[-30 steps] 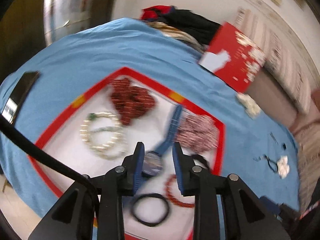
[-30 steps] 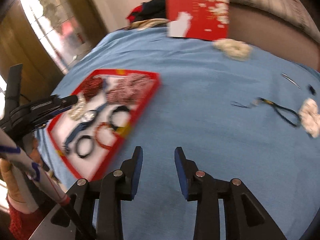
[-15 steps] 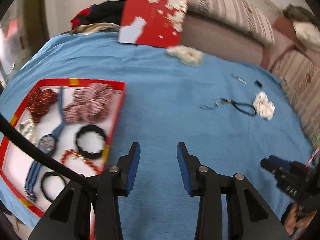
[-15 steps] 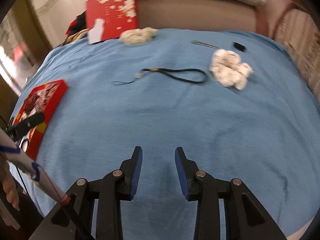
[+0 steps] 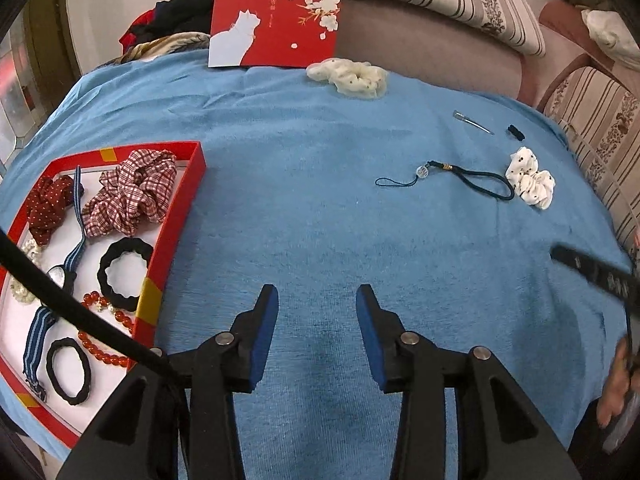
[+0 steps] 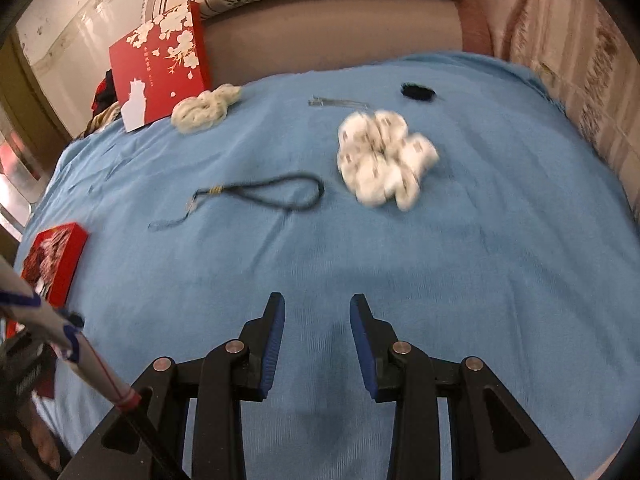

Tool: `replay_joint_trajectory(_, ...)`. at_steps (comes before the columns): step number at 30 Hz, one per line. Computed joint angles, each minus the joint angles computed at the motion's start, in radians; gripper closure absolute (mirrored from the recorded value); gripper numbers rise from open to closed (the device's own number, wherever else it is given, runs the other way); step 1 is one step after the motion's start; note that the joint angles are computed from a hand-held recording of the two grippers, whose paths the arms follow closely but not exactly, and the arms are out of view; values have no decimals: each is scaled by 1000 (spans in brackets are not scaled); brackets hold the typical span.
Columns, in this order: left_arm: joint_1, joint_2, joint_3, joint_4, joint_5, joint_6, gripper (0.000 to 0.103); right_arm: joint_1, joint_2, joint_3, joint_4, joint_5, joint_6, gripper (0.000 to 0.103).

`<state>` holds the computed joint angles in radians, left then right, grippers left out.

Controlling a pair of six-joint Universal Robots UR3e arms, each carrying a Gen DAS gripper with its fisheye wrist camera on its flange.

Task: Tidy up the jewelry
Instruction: 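Move both open tools toward the black lanyard and cherry scrunchie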

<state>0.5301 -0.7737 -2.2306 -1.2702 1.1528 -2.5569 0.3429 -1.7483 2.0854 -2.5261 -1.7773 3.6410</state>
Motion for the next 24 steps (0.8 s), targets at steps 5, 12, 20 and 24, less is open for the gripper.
replay_joint_trajectory(5,-5,-21,3,6,4,-1,63,-79,207,-200,-24,94,-127,67)
replay_joint_trajectory(12,15,-80,34,-21,-16,14,62,-56,484,-499,81,101,-295,67)
replay_joint_trajectory(20,-7,-149,56,16,-5,-19,62,-135,469,-484,142,254,-194,74)
replay_joint_trajectory(24,-1,-162,72,-9,-19,-26,62,-180,344,-297,95,527,-146,77)
